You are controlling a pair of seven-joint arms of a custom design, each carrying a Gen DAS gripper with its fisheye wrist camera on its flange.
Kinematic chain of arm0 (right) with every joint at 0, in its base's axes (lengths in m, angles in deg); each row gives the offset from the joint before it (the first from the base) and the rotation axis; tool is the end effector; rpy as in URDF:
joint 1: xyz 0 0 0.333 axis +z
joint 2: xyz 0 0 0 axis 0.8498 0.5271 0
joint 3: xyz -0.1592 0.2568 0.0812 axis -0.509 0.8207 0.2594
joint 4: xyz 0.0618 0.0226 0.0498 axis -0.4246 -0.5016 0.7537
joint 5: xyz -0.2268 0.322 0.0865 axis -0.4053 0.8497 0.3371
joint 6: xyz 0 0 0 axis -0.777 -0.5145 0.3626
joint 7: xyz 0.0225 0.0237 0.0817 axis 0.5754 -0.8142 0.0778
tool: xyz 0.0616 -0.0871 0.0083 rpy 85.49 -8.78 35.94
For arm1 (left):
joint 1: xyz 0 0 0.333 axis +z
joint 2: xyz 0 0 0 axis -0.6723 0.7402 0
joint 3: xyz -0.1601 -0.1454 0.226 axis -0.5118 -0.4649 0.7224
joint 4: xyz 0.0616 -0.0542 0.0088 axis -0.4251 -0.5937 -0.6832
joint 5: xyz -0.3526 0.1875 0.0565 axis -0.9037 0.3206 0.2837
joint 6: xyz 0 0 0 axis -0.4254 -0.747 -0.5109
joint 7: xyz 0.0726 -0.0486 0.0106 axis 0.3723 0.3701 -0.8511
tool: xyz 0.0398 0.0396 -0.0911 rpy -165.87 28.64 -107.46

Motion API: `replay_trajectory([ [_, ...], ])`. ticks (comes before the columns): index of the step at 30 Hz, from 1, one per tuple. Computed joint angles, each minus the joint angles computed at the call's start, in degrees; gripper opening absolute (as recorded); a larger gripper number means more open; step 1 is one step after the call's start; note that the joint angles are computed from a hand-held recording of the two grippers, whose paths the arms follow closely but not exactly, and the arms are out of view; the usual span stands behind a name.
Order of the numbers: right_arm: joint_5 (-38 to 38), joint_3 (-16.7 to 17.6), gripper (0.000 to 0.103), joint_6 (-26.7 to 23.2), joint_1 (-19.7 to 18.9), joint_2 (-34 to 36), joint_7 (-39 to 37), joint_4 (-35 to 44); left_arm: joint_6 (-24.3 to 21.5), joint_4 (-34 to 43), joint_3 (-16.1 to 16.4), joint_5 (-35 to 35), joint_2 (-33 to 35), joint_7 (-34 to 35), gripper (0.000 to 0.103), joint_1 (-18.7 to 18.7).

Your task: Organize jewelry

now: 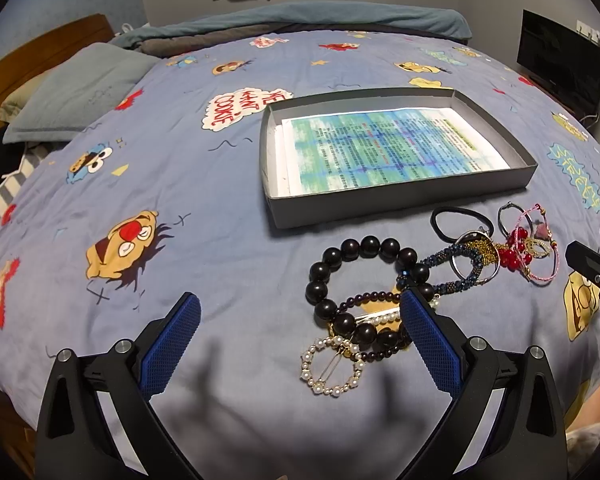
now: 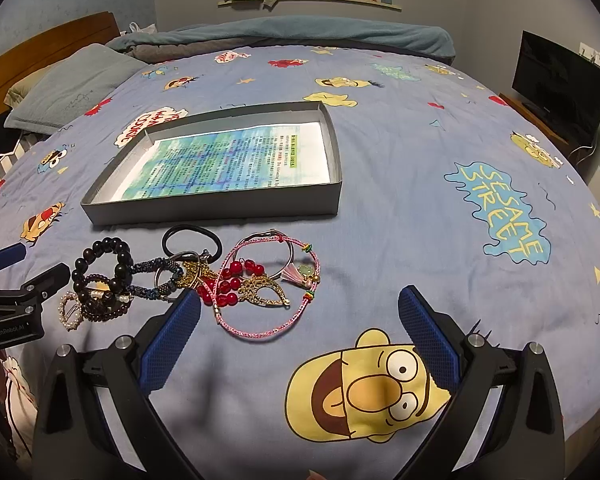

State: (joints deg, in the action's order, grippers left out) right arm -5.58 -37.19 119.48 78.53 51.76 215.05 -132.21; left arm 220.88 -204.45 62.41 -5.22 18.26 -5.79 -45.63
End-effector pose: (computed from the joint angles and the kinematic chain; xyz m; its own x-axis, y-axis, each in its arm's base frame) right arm 0.3819 0.2781 0.4901 -0.0875 -0.9961 -0.0064 -0.7453 0.0697 -0.6631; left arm 0.4227 -0.1857 0.4814 -0.1957 -0.9772 -0.0822 -0.7598 0.2041 -0.6173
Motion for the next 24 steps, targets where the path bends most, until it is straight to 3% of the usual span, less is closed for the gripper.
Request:
replay_trajectory([
  [13,-0.03,0.02,0.098,-0.17,-0.06,0.04,-0.15,0.22,0.15,0.02,-0.03,0.29,0.03,-0.03,0.099,0.01],
  [24,0.04,0.09,0.098,-0.32,-0.02,0.14,-0.08,0.31,4.02,-1.12,0.38,-1.46,-0.13,1.80,0.099,-0.50],
])
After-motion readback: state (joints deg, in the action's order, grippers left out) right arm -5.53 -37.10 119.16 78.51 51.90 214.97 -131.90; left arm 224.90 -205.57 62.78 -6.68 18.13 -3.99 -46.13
